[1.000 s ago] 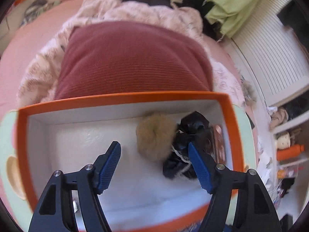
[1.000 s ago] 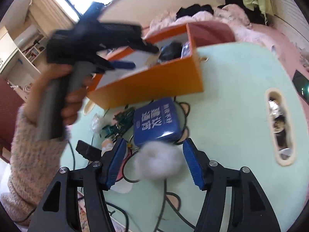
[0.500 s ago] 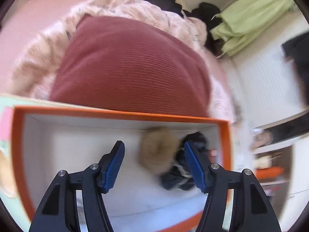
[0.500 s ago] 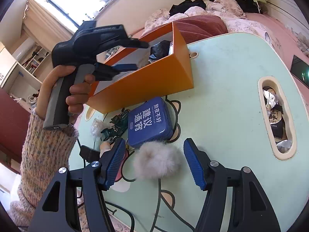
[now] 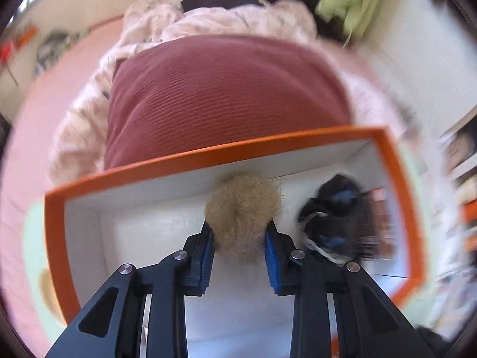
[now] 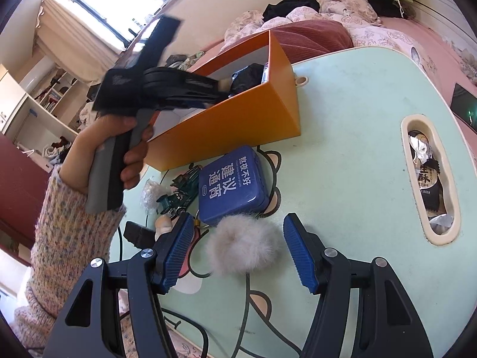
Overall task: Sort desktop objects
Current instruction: 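Grasp the brown fluffy pompom with the left tool, place it on the table, then grasp the black lace cloth with the right tool, place it on the table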
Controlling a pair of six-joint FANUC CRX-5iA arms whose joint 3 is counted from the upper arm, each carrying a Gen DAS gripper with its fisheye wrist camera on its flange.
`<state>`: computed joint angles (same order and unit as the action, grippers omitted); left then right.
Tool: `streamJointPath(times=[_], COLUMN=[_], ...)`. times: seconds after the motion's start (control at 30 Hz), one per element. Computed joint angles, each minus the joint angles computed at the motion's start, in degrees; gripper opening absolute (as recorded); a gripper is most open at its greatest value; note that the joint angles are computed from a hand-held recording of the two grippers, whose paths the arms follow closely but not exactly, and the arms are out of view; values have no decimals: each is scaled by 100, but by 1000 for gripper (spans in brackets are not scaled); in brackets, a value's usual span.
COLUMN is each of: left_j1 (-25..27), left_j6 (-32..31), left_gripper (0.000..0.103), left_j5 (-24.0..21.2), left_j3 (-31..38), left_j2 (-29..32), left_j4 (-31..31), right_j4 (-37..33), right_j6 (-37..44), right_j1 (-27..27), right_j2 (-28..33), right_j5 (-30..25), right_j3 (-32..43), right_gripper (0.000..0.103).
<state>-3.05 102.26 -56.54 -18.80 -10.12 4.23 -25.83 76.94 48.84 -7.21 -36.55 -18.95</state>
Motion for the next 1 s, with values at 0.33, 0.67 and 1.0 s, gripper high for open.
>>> streamJointPath(times=[0.33, 0.67, 1.0], left_j1=[679, 758, 880], left_j6=[-1923, -1237, -935], left_gripper=[29, 29, 54], left_j5=[-100, -286, -14], left_j3=[-1988, -2787, -3170], left_j2=[-3196, -3735, -3947], left_j4=[1660, 1211, 1365], right_j4=[89, 1398, 3498], right_j6=[47, -770, -2015], right_j1=[8, 178, 666], right_j2=[26, 1239, 2944], right_j5=[-114, -1218, -2420], right_j3=[102, 2027, 3302], right_gripper=[63, 61, 32])
